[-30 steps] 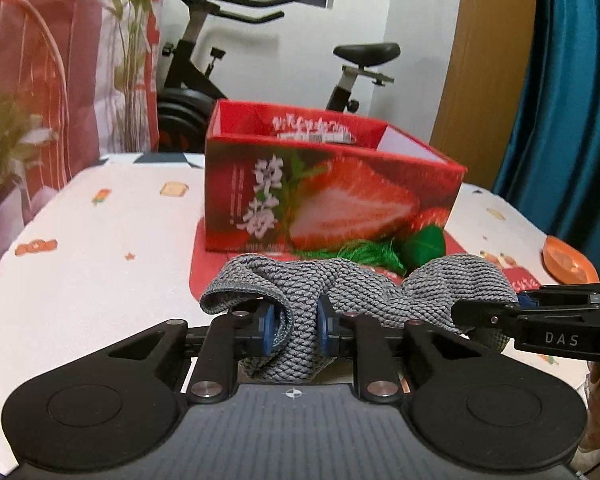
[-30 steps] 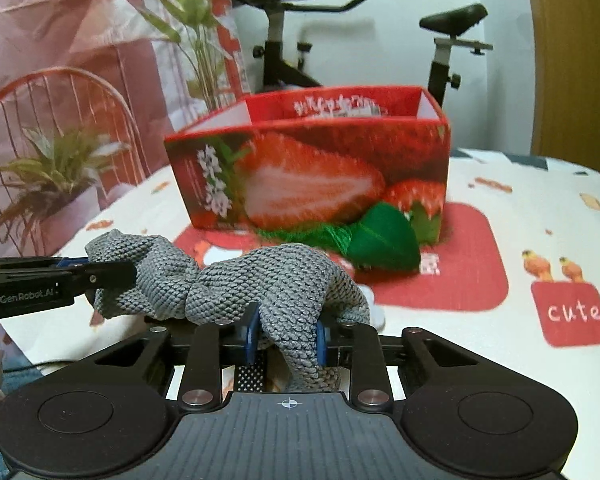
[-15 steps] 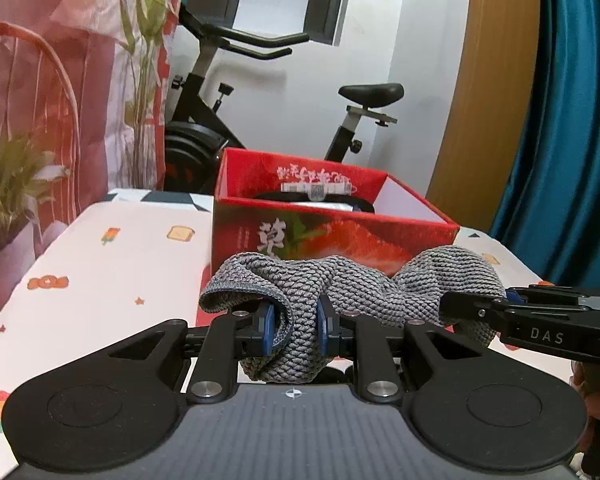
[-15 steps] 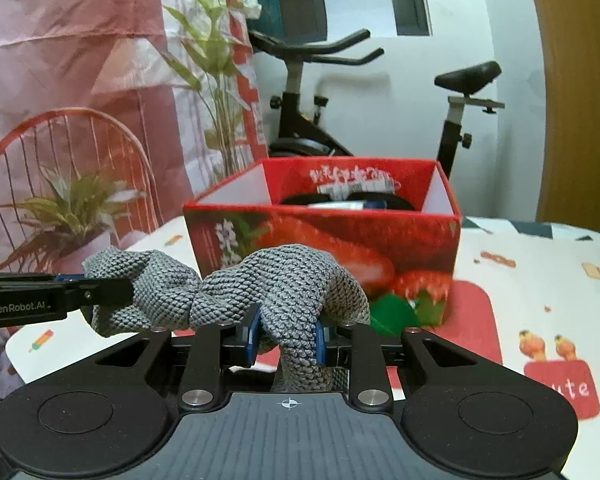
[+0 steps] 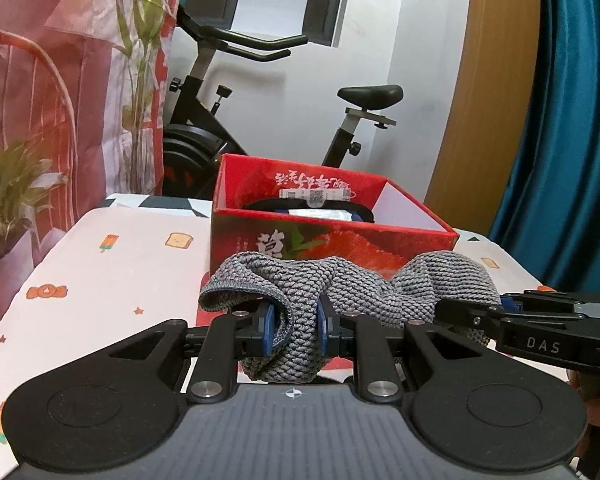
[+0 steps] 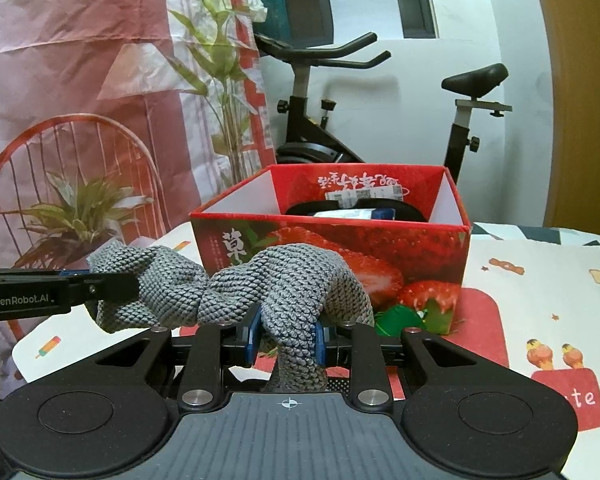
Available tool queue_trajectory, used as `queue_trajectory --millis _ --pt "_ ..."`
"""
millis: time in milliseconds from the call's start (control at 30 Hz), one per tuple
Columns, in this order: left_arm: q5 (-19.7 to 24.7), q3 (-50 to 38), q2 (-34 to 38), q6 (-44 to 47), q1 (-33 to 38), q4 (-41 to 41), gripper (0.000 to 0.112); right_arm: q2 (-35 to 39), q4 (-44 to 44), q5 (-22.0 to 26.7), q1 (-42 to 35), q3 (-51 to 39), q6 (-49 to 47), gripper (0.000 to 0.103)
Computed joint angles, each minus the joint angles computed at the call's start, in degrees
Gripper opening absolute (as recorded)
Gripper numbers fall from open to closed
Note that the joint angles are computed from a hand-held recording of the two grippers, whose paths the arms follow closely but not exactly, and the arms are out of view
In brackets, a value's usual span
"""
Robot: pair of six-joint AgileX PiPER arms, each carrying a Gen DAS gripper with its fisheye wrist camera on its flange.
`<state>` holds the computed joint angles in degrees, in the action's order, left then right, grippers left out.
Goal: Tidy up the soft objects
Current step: 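Carry the grey sock over the red box and lower it inside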
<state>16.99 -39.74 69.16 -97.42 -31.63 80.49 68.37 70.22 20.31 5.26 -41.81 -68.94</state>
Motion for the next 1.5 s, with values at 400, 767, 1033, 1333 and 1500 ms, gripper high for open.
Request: queue_trajectory --millis 400,767,1033,1333,1500 --pt "-9.4 -18.5 9.3 53.3 10.9 -47.0 0.022 10.7 -14.6 6.5 -2.2 -21.3 13.1 0.023" --pt "7.4 -49.7 35.0 99.4 18.2 -95.8 0.022 34.1 -38.3 14.3 -1.5 -50.8 36.3 0.023" --pt "20.3 -63.8 46.0 101.0 19.8 -97.9 0.022 49.3 -45.8 29.5 -3.0 -71.7 49.8 0.023" --pt "29.7 -74.2 52.6 99.7 19.3 -94.2 0.022 60.0 -50.7 43.5 -2.4 -89.7 58.4 0.023" --pt "33.7 -78.7 55.2 98.5 18.7 -92.4 0.022 63.5 -54.4 47.6 -1.2 -94.8 61.9 0.023"
